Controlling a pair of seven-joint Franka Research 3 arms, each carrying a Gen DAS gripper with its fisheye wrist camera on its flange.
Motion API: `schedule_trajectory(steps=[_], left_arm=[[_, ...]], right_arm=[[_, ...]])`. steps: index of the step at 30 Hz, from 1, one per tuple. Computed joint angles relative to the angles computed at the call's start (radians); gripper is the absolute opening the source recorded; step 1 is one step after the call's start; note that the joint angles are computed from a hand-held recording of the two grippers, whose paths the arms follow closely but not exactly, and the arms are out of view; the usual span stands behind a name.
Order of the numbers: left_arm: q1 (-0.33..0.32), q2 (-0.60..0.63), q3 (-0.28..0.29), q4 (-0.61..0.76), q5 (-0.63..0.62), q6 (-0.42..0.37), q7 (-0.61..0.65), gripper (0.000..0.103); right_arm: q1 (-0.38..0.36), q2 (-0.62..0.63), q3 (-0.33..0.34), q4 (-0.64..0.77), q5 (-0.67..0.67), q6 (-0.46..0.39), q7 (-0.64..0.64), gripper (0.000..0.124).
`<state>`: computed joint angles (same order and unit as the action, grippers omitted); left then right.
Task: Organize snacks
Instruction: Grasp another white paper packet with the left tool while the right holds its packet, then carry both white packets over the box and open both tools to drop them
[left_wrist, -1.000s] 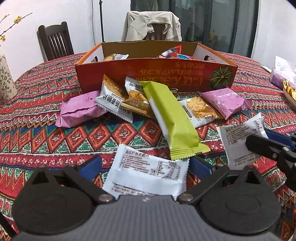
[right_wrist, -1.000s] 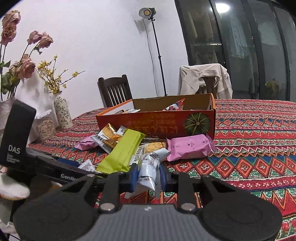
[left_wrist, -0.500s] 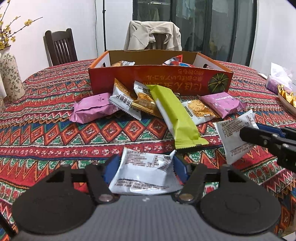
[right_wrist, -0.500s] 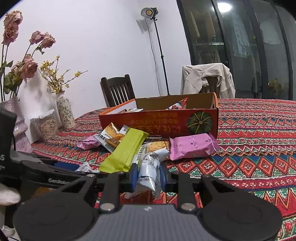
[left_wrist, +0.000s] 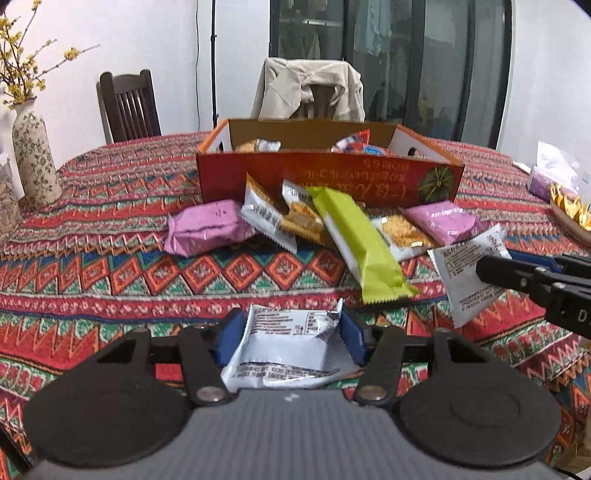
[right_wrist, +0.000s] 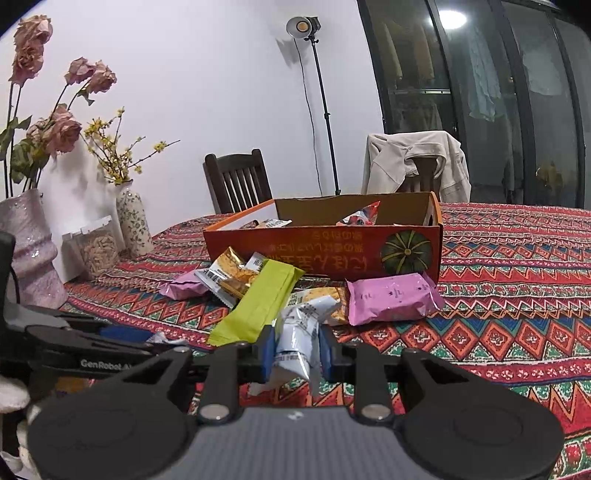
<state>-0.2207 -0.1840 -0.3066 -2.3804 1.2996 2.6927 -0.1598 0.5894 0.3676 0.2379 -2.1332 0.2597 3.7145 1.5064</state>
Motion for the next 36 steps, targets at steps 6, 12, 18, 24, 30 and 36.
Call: schedule_trajectory(steps=[6,12,18,24,30,36], left_arm=[[0.015,-0.023,0.000,0.018,0.058,-0.001,-0.052,0.058],[0.031,0.004,0.011,0.084,0.094,-0.006,-0.078,0.059],[0.040,0.059,0.034,0.176,0.136,0.002,-0.089,0.059],[0.039,0.123,0.058,0.277,0.188,0.011,-0.099,0.059],[0.026,0.209,0.088,0.393,0.202,0.005,-0.075,0.059],[0.014,0.296,0.128,0.502,0.196,0.021,-0.059,0.060]], right_arm=[[0.022,-0.009,-0.019,0.022,0.050,-0.012,-0.041,0.024],[0.047,-0.010,-0.045,0.077,0.115,-0.038,-0.116,0.024],[0.050,0.003,-0.056,0.146,0.146,-0.074,-0.155,0.024],[0.096,0.033,-0.115,0.259,0.239,-0.149,-0.246,0.024],[0.166,0.103,-0.214,0.422,0.347,-0.244,-0.318,0.024],[0.309,0.215,-0.438,0.613,0.386,-0.380,-0.265,0.024]])
